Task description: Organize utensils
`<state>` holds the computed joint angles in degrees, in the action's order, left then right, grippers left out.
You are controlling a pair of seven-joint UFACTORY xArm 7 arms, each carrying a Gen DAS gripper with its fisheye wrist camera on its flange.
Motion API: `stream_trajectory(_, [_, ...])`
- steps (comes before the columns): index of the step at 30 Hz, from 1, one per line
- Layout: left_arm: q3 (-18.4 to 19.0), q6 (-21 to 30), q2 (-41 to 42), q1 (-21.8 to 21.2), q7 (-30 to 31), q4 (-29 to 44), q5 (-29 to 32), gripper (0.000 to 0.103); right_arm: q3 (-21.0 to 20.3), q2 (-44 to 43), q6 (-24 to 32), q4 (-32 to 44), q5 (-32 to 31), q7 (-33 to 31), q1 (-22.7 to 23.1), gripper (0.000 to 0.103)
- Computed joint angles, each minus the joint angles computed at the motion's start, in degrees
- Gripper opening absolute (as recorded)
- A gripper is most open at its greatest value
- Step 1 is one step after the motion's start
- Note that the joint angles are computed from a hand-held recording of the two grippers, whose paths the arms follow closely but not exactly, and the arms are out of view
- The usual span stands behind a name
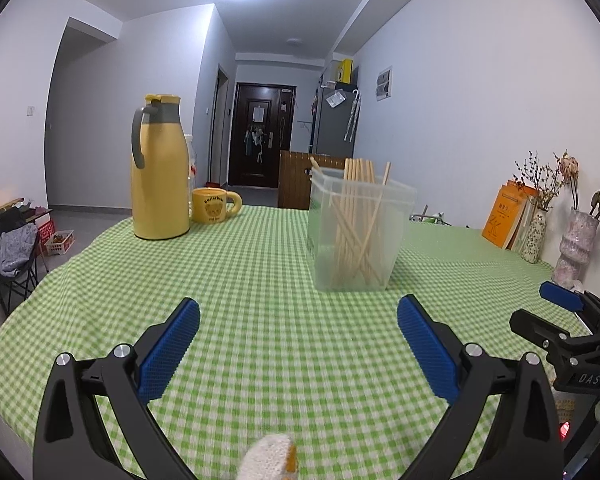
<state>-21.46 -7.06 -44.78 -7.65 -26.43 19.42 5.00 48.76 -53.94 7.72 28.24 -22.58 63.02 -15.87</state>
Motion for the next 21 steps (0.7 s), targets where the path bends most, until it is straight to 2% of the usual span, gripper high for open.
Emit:
stream_trajectory(6, [-0.13,-0.01,0.82,-1.31,-0.06,-0.93,0.24,0.096,0.36,0.22,-0.06,0.04,-0.09,0.24,-0.11,0.095])
stream_trajectory(15, [-1.85,-1.16,0.89,-0.25,-0.56,-1.23,0.34,0.096,0.41,-0.29,-0.03,-0.16,-0.17,0.48,-0.12,0.095])
stream_trajectory(21, [-1.49,-1.24,0.75,-0.68,-0.54,-1.39,0.36,0.096,0.48,-0.31,0.00,-0.13,-0.19,0.54,-0.18,0.095])
